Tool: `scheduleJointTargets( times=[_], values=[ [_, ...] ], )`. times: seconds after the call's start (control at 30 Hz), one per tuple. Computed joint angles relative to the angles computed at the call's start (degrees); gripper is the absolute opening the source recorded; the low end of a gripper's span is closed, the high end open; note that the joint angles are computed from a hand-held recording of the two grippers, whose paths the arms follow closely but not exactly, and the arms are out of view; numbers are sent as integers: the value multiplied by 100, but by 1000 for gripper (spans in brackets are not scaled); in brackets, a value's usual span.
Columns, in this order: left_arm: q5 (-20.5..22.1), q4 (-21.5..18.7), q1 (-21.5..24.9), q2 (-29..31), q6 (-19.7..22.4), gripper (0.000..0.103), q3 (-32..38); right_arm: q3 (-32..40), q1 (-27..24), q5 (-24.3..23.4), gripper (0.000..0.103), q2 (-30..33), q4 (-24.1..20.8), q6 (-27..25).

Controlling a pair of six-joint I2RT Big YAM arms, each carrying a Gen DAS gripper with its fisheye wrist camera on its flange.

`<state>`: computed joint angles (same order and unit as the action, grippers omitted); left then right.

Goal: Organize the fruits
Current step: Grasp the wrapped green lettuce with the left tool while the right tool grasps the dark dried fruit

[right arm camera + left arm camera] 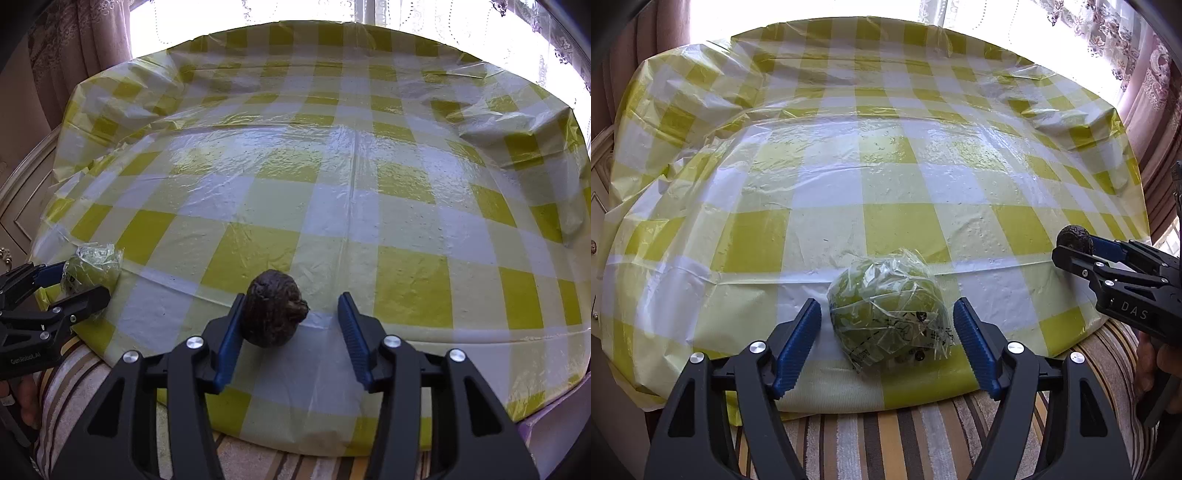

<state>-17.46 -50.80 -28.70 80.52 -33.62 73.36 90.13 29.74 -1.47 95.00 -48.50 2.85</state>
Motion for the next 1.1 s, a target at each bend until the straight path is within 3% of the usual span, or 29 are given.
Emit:
scheduleJointTargets(
  times=[0.03,0.17,0.3,0.4,0.47,0.63,0.87,1.07,1.1],
  values=[
    [-93,-55,-36,30,23,74,35,-20,-22,12,67,-18,29,57],
    [-418,-178,-152,107,51,70,106,-52,-81,3,68,-53,73,154],
    [-502,-216,-183,132,75,62,124,-65,-34,2,69,-70,96,29],
    [-463,-179,-169,114,65,62,101,-70,-44,-224,79,-82,75,41],
    [-438,-150,-160,101,57,62,83,-106,-84,-468,79,-112,74,130],
    [-430,-131,-159,96,56,62,72,-118,-35,-509,77,-115,21,49],
    [-466,-154,-173,106,57,62,82,-56,121,-358,65,-56,-85,-304],
    [-558,-208,-191,124,92,62,113,-61,268,-136,41,-46,-108,-594],
    [-564,-203,-191,124,97,61,111,-75,302,-63,41,-57,-90,-659]
  ],
)
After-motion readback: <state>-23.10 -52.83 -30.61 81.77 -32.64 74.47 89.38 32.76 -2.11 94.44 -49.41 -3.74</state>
